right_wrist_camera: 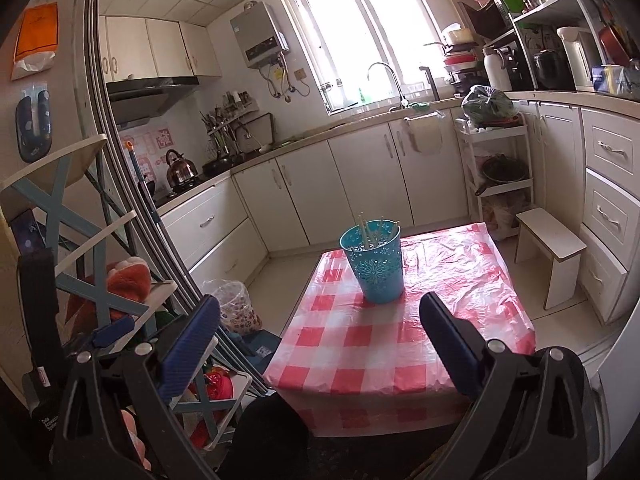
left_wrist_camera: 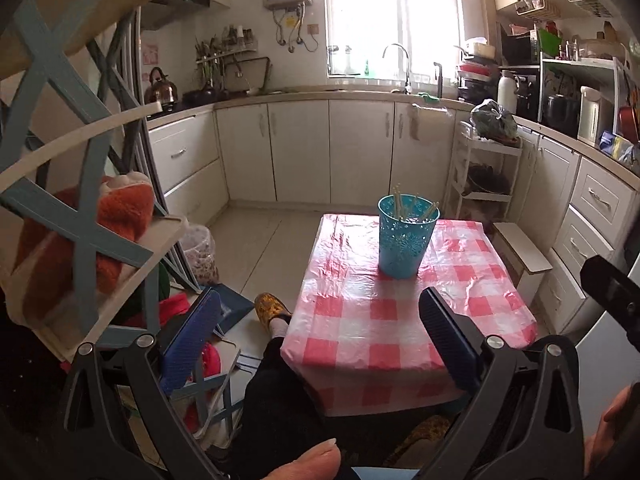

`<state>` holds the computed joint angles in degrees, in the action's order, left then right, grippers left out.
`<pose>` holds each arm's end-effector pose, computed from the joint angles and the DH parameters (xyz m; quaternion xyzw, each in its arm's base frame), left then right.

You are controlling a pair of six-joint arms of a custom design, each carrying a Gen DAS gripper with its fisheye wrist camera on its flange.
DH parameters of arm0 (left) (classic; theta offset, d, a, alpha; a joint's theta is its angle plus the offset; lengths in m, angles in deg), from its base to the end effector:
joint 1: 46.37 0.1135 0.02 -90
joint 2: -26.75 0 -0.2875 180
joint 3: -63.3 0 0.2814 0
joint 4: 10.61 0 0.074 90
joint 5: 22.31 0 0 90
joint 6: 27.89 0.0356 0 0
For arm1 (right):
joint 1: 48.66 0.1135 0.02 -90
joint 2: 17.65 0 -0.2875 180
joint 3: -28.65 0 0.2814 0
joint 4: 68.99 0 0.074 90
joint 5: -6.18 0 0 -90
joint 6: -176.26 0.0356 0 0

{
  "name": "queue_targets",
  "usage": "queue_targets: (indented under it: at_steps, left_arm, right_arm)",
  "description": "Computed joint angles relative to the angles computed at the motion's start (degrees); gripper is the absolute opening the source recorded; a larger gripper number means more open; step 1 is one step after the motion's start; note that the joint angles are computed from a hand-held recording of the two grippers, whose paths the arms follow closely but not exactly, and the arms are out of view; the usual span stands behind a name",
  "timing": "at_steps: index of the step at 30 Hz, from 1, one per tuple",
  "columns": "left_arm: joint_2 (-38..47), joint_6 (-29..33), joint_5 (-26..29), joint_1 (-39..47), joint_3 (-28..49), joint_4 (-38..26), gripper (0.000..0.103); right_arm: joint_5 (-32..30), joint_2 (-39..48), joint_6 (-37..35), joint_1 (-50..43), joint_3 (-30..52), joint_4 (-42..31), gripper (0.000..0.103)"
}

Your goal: Organize utensils

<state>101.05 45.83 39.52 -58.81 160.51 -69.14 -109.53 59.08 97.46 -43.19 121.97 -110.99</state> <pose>0.2840 -0.0454 0.4384 -0.1400 0.8585 0.0998 0.4830 0.3166 0.0458 0.4282 -0.0775 0.8290 0.2616 0.4881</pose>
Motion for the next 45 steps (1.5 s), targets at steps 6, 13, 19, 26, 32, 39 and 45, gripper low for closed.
queue_targets:
  at_steps: [6,13,19,26,32,39,45]
  left_arm:
    - [-1.16,-1.20,1.42,0.42,1.98,-4.25,0.095]
    - [-4.66,-1.74,6.19,2.99,-1.09,-2.03,0.095]
    - [-4.16,-2.87,2.48,2.61,-1.50,-3.12,0.095]
    - [-5.28,-1.73,1.17,1.84,-2.26,-2.14,0.095]
    - [-4.26,-1.18,2.45,3.44,-2.05,-0.92,0.095]
    - [-0.43,-0.44,3.70,5.44,-1.44,-0.36,0.095]
    - [-1.00,-0.27,7.09,7.34,-1.87,2.06,0.095]
  right_arm:
    - [0.55,-1.48,-1.16,0.95,-1.49,-0.88,0.096]
    - [0.60,-2.63,-0.45,-0.28,-1.56,-1.48,0.096]
    - [1.31,-2.75,-0.70,0.37,-1.36,-3.01,0.096]
    - [0.63,-4.24,-0.71,0.40,-1.42,-2.88,0.096]
    - [2.16,-3.12,-0.55,1.23,-0.90,-1.14,0.096]
    - [4.61,1.23,-1.25,3.70,0.02,-0.61,0.096]
    - [5.92,4.44,-2.36,4.27,2.51,-1.22,0.096]
